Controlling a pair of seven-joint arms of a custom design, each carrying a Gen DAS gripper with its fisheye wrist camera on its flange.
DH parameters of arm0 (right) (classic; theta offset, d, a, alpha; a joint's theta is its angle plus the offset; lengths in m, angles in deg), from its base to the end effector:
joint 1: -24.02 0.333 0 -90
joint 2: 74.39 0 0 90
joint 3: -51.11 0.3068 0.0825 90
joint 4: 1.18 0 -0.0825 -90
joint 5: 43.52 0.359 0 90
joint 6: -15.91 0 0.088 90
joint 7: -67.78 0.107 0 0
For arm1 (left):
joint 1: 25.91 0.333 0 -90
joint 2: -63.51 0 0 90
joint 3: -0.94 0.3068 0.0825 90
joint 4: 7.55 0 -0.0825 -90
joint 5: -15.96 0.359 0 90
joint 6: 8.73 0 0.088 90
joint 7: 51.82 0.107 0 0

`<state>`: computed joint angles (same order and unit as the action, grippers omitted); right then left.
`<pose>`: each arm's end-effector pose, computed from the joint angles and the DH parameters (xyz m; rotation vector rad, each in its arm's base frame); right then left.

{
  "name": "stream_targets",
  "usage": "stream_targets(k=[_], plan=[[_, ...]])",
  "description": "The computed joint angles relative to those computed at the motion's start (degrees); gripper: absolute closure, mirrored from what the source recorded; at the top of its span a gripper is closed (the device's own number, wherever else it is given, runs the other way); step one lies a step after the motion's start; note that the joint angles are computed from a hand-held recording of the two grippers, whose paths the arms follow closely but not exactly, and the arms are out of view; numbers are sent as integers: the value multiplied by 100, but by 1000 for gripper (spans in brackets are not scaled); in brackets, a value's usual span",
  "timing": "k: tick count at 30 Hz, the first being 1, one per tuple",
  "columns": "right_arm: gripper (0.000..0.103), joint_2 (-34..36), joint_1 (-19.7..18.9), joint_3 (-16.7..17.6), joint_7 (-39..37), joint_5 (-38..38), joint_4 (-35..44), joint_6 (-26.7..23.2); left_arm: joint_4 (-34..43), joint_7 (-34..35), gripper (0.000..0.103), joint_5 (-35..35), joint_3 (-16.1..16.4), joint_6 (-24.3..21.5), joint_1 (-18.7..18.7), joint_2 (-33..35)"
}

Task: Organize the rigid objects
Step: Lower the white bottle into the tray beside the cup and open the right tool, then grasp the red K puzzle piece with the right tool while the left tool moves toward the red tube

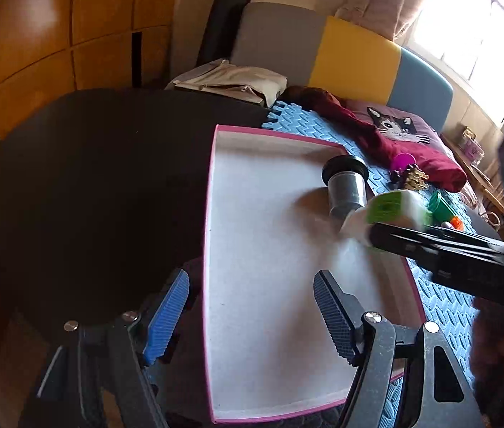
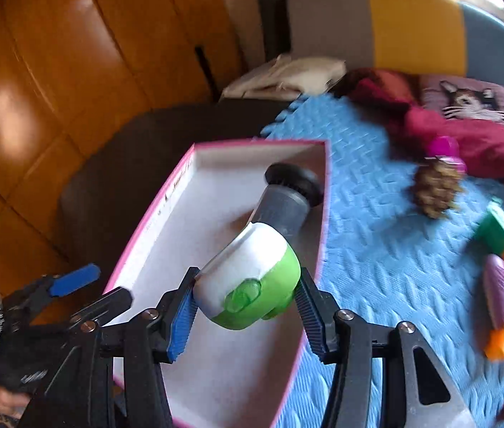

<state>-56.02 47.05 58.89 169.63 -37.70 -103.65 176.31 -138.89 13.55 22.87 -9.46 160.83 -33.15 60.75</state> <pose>0.5752 0.3259 0.4598 -1.9214 1.5310 -0.2329 0.5082 -0.1711 0.4601 -1.8863 1.8703 -0.8645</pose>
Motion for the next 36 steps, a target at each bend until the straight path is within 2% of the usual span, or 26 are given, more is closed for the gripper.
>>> stream_targets(k=[1, 3, 11, 14, 21, 25, 28, 31, 36], plan=[[49, 82, 144, -179, 241, -255, 68, -11, -4, -17, 30, 14, 2, -3, 6, 2], [48, 267, 234, -329, 520, -496, 277, -77, -22, -90, 29, 71, -1, -6, 19, -4], [48, 165, 16, -84, 463, -206, 86, 25, -28, -85, 27, 57, 5, -4, 4, 19], [47, -44, -83, 58, 325, 50, -222, 272, -39, -169, 25, 155, -2, 19, 26, -3], [45, -302, 88, -156, 730, -199, -615, 461, -39, -307, 25, 362, -39, -10, 31, -31], [45, -429, 46, -138, 841, -199, -788, 562, -30, -327, 25, 442, -47, -20, 24, -59], [45, -574, 193, -329, 1223, -573, -948, 716, -48, -460, 24, 621, -69, 13, 55, -108], [39, -724, 293, -472, 1583, -1030, -1097, 825, -71, -602, 22, 831, -102, 37, 90, -151], [38, -975, 363, -630, 2199, -1849, -1337, 838, -40, -597, 22, 902, -122, 7, 67, -151]])
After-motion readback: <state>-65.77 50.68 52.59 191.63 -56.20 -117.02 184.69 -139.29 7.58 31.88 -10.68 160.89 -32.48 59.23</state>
